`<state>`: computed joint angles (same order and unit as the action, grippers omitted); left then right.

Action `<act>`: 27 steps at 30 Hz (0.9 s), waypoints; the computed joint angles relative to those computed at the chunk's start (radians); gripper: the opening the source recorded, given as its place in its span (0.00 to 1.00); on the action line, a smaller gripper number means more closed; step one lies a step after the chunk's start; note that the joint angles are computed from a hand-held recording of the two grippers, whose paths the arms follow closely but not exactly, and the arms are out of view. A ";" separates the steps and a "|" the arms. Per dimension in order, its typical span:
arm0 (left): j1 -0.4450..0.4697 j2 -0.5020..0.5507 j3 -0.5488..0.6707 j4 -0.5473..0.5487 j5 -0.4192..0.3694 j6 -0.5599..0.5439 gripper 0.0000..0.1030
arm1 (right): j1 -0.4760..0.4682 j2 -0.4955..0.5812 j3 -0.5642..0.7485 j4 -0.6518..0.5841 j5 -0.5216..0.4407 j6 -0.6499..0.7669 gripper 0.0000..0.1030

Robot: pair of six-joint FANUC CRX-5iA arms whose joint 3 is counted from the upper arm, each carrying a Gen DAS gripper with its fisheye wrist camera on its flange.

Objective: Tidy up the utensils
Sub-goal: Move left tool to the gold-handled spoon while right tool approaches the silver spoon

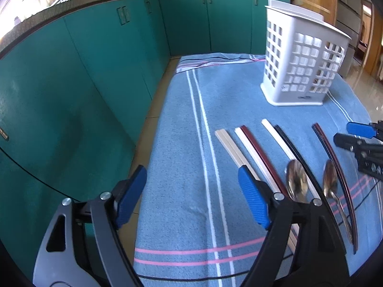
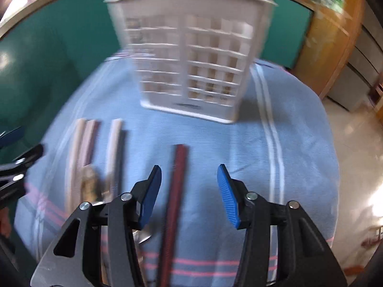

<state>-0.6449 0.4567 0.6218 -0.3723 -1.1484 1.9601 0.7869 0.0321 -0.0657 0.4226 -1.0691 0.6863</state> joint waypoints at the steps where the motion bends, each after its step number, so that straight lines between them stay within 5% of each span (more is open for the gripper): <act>1: -0.001 -0.003 -0.004 0.003 0.003 -0.006 0.76 | 0.008 -0.005 0.008 -0.041 0.011 0.049 0.44; 11: -0.008 -0.019 -0.022 0.029 0.024 -0.022 0.76 | -0.047 0.019 0.026 -0.245 0.073 0.241 0.44; 14: -0.006 -0.016 -0.021 0.044 0.027 -0.029 0.76 | -0.065 -0.006 0.013 -0.311 0.094 0.288 0.25; 16: -0.001 -0.020 -0.033 0.064 0.040 -0.034 0.76 | -0.068 -0.021 0.006 -0.315 0.099 0.291 0.02; 27: 0.018 0.038 -0.020 0.284 0.105 -0.272 0.73 | -0.070 -0.108 -0.092 -0.241 0.125 0.193 0.01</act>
